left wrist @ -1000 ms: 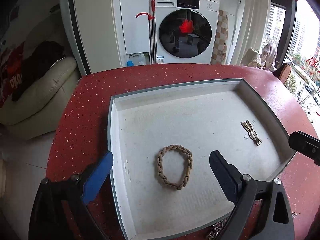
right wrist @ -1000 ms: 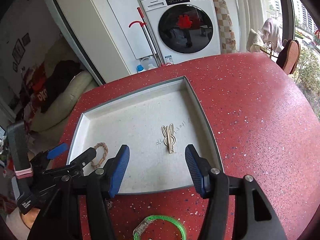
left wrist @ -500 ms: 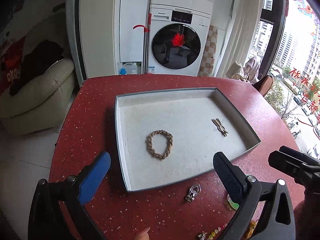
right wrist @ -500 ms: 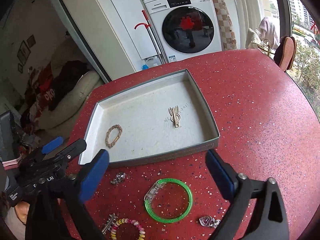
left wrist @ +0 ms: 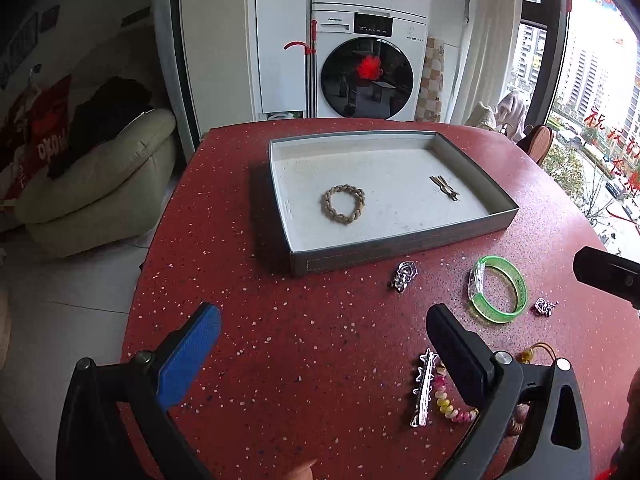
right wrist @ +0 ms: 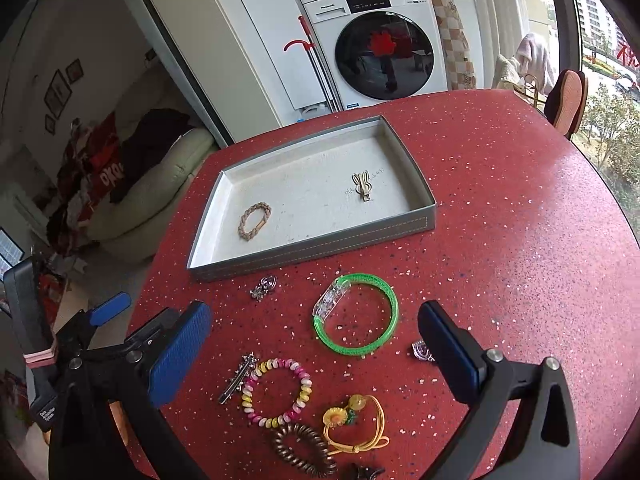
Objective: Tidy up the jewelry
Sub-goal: 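Withdraw both tools from the tray toward the remaining jewelry, then grasp the silver spiked hair clip with the left tool while the right tool grasps the yellow sunflower hair tie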
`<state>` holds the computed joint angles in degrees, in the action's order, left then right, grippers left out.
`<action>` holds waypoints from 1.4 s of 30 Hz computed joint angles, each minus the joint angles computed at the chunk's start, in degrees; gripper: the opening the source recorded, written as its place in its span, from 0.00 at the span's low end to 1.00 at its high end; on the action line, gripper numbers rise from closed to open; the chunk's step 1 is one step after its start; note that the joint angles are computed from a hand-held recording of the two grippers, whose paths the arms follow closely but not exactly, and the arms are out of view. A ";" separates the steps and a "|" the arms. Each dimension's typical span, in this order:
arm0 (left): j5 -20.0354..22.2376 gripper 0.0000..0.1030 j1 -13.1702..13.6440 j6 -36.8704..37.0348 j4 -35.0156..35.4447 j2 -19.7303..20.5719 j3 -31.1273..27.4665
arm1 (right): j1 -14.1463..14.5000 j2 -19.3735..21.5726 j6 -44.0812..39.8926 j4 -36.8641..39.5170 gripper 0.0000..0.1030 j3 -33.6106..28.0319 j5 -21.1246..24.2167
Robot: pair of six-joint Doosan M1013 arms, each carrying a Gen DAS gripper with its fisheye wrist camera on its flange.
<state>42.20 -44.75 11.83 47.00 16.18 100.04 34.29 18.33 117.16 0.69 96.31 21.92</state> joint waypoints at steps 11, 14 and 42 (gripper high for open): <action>-2.30 1.00 -1.05 3.34 -6.54 -1.32 3.42 | 2.17 -2.58 7.91 -7.03 1.00 4.95 0.93; -2.32 1.00 -1.45 3.14 -7.15 -1.63 4.09 | 2.74 -3.12 10.11 -8.55 1.00 6.30 1.23; -1.10 1.00 -1.24 13.15 -13.28 0.99 1.51 | 3.24 -4.94 21.04 -16.78 1.00 10.34 2.69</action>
